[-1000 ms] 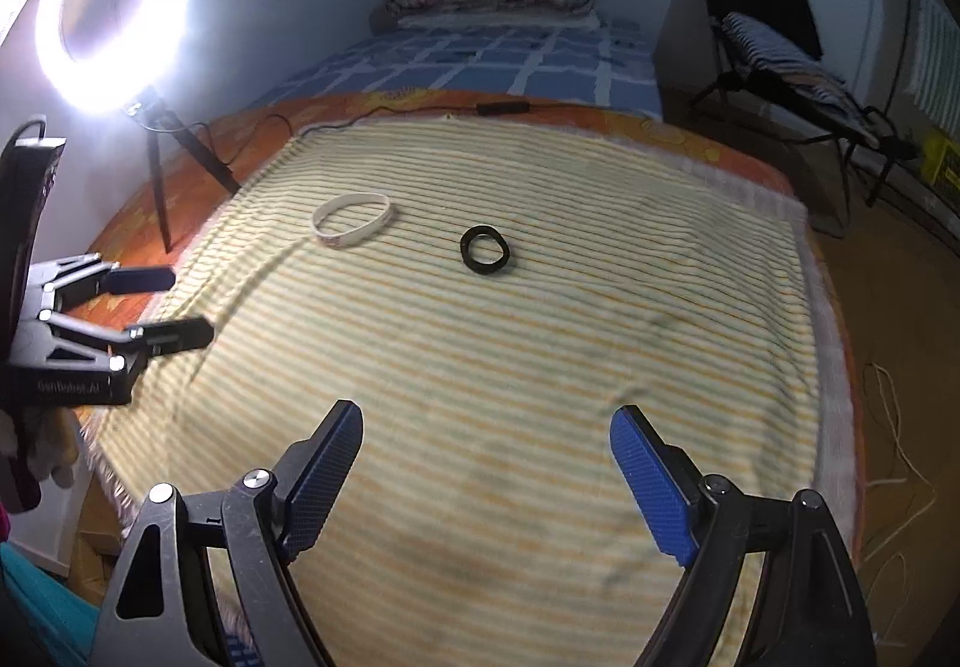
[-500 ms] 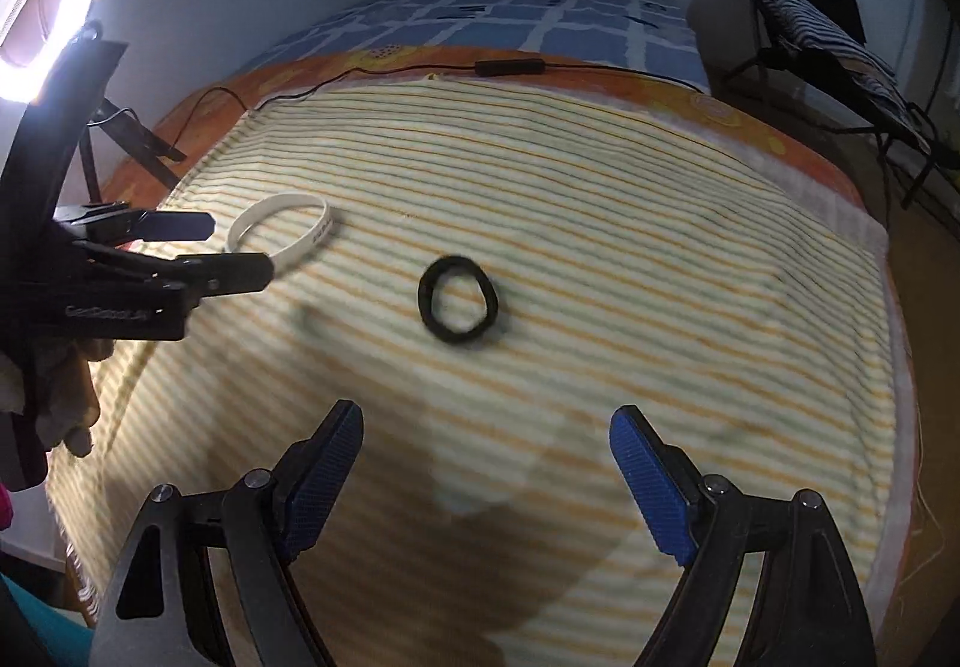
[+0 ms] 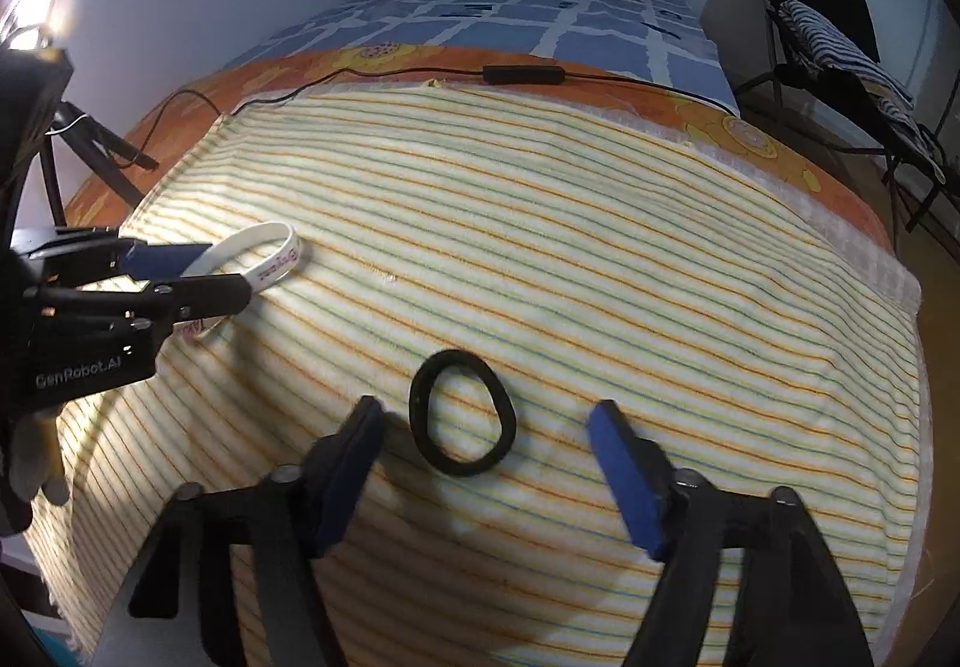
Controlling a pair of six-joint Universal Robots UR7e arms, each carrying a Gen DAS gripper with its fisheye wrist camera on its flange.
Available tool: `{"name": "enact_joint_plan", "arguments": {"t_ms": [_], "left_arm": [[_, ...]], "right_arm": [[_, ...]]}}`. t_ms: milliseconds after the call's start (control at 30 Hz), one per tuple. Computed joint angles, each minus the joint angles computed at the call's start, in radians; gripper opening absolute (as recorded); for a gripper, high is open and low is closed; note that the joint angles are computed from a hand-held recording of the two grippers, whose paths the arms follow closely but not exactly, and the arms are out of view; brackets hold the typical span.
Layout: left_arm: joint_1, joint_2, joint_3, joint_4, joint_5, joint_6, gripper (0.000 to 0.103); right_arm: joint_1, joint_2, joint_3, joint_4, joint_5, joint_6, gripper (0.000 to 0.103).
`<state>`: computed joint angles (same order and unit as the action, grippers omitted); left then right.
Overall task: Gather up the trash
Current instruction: 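Grasp the white wristband with the left gripper while the right gripper grasps the black hair tie, then carry the wristband and hair tie into the blue basket and open both grippers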
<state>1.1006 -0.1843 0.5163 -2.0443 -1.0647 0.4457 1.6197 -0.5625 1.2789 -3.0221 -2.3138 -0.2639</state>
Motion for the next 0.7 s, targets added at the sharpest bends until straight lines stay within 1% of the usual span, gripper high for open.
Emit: {"name": "enact_joint_plan", "arguments": {"t_ms": [33, 100, 133, 200, 300, 400, 567, 700], "left_arm": [[-0.001, -0.005, 0.01, -0.009, 0.0, 0.001, 0.01], [-0.001, -0.022, 0.043, -0.032, -0.003, 0.003, 0.007], [-0.001, -0.026, 0.05, -0.037, -0.005, 0.003, 0.007], [0.001, -0.042, 0.073, -0.051, -0.013, -0.004, 0.006], [0.001, -0.072, 0.116, -0.07, -0.021, -0.01, 0.005], [-0.002, -0.111, 0.176, -0.098, -0.022, -0.002, 0.005], [-0.01, -0.191, 0.296, -0.147, -0.033, 0.009, 0.005], [-0.019, -0.278, 0.422, -0.187, -0.043, 0.012, 0.005]], "right_arm": [[0.001, -0.001, -0.001, 0.004, 0.006, -0.001, 0.055], [0.005, 0.002, -0.002, 0.005, -0.002, -0.013, 0.037], [0.007, 0.003, -0.004, 0.008, -0.005, -0.017, 0.034], [0.009, 0.003, -0.003, 0.011, -0.008, -0.017, 0.022], [0.011, -0.007, 0.011, 0.007, -0.003, 0.002, 0.01], [0.014, -0.028, 0.046, -0.021, 0.012, 0.022, 0.008], [0.026, -0.07, 0.108, -0.062, 0.038, 0.041, 0.007], [0.052, -0.106, 0.172, -0.105, 0.044, 0.04, 0.007]]}}
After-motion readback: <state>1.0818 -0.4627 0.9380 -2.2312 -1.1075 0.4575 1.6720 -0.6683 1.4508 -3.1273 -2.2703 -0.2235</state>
